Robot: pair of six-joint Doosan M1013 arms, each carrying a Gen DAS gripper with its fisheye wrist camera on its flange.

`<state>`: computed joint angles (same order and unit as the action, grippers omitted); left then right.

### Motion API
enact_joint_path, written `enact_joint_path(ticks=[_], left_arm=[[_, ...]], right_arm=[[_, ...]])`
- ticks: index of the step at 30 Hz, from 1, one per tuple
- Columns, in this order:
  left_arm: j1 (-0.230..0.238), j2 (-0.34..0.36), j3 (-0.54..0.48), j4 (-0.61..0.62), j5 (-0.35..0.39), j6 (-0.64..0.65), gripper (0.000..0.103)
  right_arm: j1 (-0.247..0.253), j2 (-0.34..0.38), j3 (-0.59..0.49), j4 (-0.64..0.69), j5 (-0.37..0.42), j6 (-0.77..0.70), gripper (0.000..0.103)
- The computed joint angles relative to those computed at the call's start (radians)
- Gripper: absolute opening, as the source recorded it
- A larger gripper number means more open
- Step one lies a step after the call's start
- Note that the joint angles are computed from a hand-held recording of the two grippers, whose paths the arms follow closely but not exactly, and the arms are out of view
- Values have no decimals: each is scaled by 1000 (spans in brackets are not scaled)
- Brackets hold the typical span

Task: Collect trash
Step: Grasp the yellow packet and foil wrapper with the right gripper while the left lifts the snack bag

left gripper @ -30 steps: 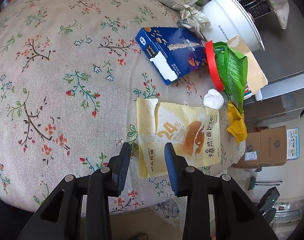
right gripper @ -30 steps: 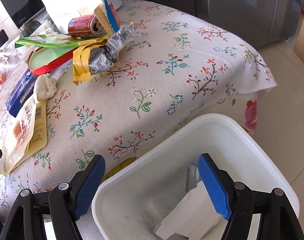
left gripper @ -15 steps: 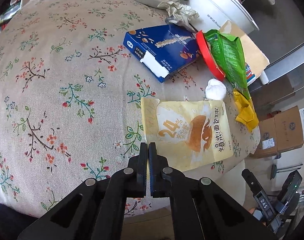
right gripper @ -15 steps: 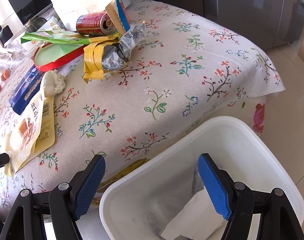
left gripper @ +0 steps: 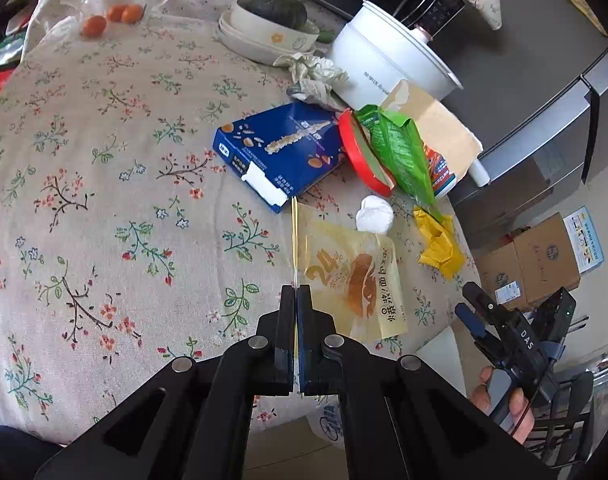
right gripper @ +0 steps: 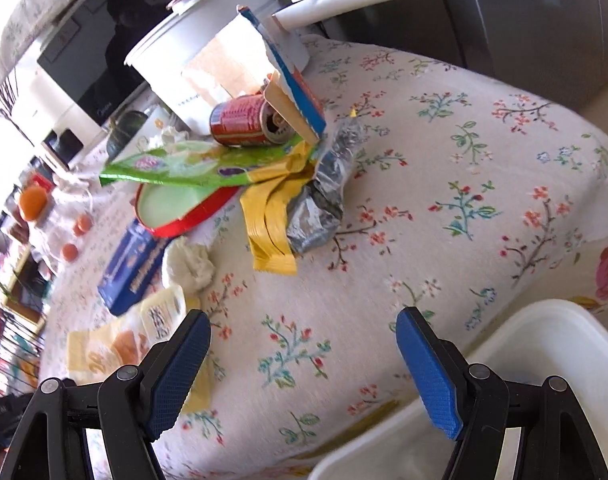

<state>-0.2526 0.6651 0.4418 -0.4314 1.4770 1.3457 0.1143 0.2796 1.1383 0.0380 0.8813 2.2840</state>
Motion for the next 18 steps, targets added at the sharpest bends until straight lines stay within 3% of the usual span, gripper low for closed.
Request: enact_joint_path(ticks=[2, 7, 11, 12, 13, 15, 17, 18], left_arm=[[4, -18, 27, -20, -46, 22, 0], [16, -54, 86, -89, -160, 72, 0], [9, -54, 80, -55, -184, 98, 0], [10, -53, 78, -63, -182, 101, 0], [12, -53, 79, -74, -184, 105, 0], [16, -61, 94, -93, -210, 125, 0], [21, -70, 112, -117, -243, 144, 0], [24, -75, 119, -136, -259, 155, 0]], right_arm=[[-8, 11, -3, 28, -27, -1, 81], [12, 62, -72, -85, -6, 7, 81], [12, 98, -117, -79, 2, -2, 79], [11, 101, -116, -76, -2, 1, 69], [8, 102, -112, -66, -9, -4, 48], [3, 100, -107, -39, -18, -21, 26], [8, 86, -90, -45, -49, -14, 21], [11, 80, -86, -51, -58, -15, 13]])
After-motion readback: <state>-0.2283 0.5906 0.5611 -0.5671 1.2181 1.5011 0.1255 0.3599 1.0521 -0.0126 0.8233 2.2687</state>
